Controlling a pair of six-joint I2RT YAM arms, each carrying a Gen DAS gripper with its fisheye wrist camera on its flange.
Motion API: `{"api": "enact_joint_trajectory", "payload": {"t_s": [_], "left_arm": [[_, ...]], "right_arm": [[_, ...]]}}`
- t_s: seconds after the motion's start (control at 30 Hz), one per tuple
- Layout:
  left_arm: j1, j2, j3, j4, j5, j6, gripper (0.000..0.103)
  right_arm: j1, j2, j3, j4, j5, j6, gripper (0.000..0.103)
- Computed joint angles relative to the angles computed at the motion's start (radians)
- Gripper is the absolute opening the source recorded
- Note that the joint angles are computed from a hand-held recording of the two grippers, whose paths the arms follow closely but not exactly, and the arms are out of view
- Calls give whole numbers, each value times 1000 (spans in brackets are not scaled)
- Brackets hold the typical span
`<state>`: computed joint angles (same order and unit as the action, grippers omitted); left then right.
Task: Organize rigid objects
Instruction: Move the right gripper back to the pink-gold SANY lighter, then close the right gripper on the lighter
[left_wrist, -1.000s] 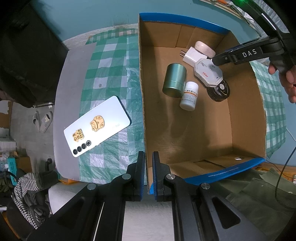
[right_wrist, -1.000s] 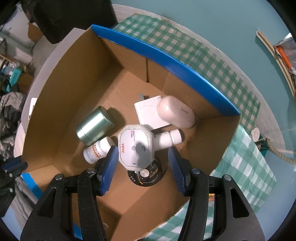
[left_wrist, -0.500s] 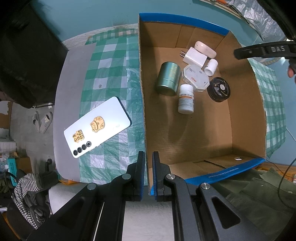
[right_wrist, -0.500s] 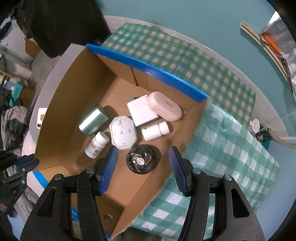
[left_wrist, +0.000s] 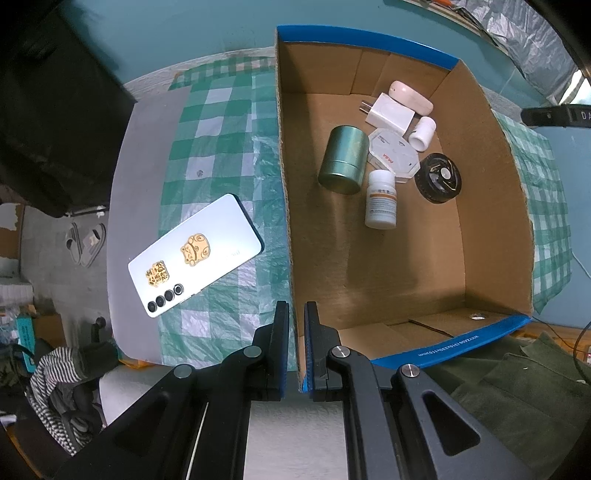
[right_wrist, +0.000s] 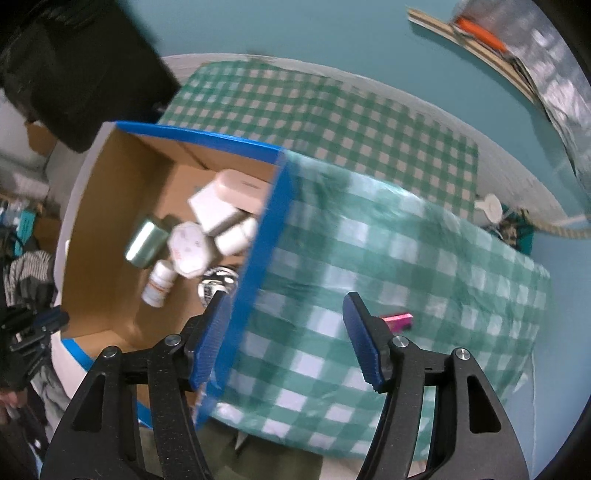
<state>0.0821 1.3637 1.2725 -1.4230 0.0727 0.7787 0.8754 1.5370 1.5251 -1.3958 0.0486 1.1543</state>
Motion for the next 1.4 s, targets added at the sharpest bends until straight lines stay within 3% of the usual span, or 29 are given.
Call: {"api": "enact_joint_trajectory", "payload": {"t_s": [0.57, 0.97, 1.1, 1.4], "left_arm": [[-11, 9, 5, 4, -6, -14, 7], [-21, 17, 4, 9, -12, -21, 7], [-22, 21, 10, 9, -13, -21, 7], [-24, 23, 13, 5, -15, -23, 7]], "right_arm": [[-157, -266, -465, 118, -125, 112, 68], [-281, -412, -748, 298, -224, 342, 71], [-269, -398, -778, 335, -240, 408, 71], [-260, -324, -765, 370, -228, 383, 70]]}}
